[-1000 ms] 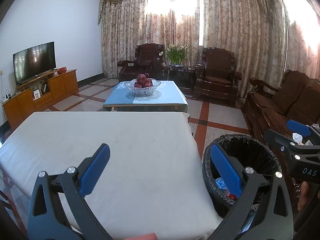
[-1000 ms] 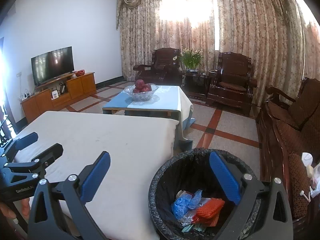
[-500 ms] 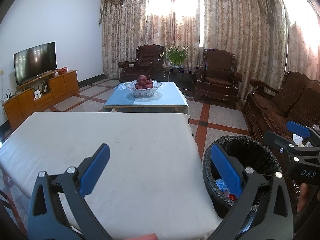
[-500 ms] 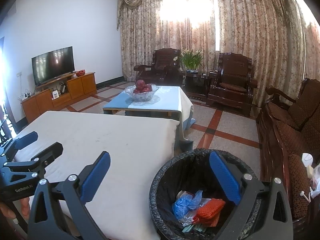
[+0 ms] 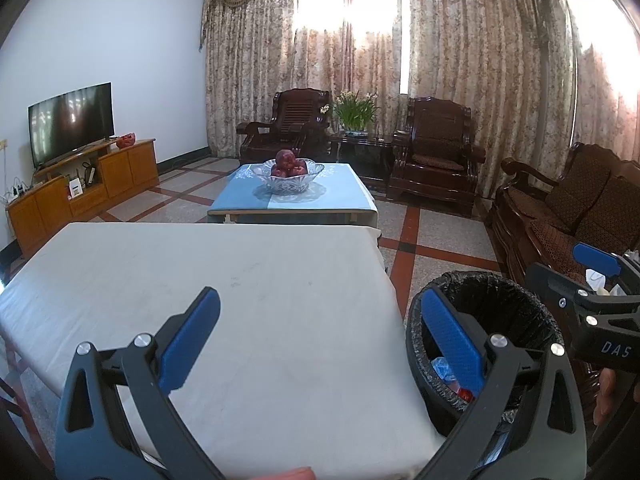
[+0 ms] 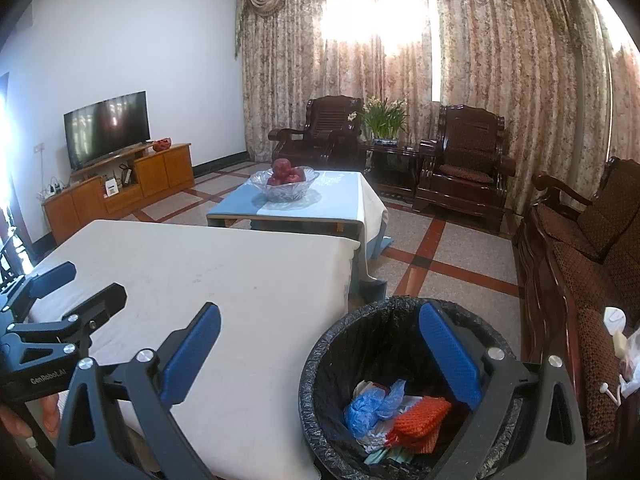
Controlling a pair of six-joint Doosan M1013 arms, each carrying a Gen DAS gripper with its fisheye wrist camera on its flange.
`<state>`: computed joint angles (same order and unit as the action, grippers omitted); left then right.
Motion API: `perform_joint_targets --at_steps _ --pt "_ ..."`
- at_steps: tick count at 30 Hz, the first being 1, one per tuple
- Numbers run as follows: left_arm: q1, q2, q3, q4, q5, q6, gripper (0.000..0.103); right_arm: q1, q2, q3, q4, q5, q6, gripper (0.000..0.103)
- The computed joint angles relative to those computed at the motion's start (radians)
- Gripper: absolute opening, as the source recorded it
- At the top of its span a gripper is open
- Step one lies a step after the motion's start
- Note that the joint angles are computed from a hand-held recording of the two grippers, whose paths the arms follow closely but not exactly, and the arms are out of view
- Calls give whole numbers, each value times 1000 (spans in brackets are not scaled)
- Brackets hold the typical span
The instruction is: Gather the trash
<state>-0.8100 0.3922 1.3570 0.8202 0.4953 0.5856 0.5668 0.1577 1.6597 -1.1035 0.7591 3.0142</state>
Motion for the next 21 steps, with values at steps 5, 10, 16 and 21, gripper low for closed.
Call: perform_joint_targets --at_steps 5,10,16,21 --pt "0 0 1 -2 -1 1 98 0 0 -1 2 0 -1 97" --pt "1 0 2 1 -2 -1 98 0 1 -1 1 1 -1 97" --pt "0 0 2 3 -3 -4 98 1 1 -2 1 1 -2 97" --pt "1 -2 4 3 -2 -4 98 1 1 -2 2 1 -2 97"
